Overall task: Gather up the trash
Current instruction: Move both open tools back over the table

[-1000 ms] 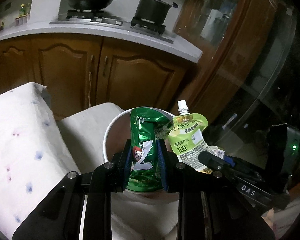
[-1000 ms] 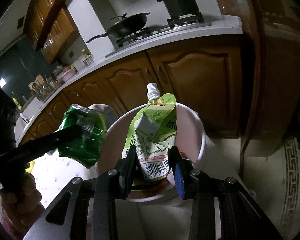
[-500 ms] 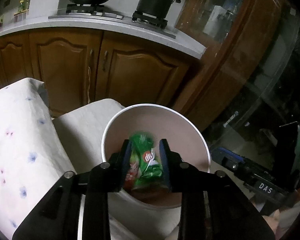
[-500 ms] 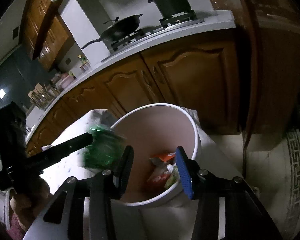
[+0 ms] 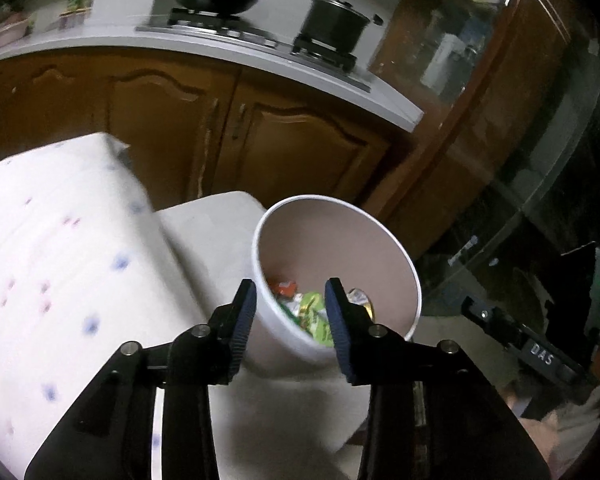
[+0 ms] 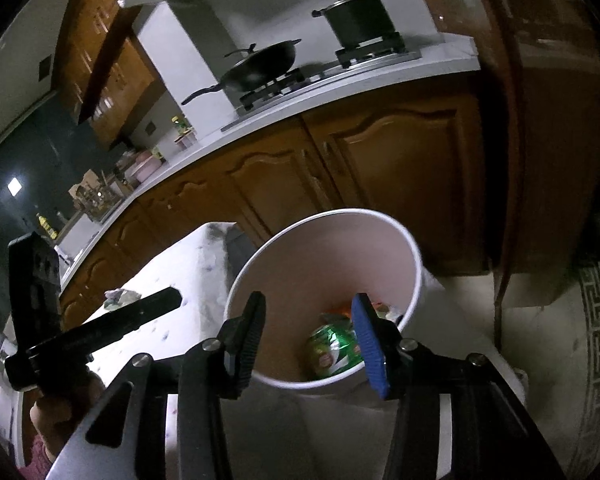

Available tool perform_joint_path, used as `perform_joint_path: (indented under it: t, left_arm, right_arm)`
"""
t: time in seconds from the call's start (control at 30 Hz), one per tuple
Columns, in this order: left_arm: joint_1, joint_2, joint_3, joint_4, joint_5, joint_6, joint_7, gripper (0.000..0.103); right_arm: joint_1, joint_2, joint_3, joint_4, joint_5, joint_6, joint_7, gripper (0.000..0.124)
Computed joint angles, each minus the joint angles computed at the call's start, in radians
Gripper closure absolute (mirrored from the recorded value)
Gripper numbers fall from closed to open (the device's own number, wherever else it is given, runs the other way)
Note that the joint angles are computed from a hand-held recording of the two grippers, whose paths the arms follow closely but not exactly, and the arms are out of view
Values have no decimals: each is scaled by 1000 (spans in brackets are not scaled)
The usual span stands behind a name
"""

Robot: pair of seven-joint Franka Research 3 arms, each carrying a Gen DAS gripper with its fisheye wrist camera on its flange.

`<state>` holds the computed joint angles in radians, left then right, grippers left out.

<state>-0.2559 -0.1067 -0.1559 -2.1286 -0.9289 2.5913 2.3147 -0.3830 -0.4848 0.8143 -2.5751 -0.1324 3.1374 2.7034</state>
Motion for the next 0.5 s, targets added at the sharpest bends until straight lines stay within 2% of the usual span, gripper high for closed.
perform_joint_path:
  t: [0.07,0.17,0.3,0.5]
  left_arm:
    - [6,-40,12,-40,-18,0,15,64]
    - [8,-115,48,-112,-51,0,34,58]
    - [4,-199,98,-193,-64,9,48,50]
    - [12,-317,174,-309,-27,38,28,41]
  right_arm:
    - [-7,1,18,10,-2,0,8,73]
    - [-31,0,67,27,-3,18,27,58]
    - [-92,8,163,66,3,52,36,44]
    - [-178,50,295,136,29,71,17,43]
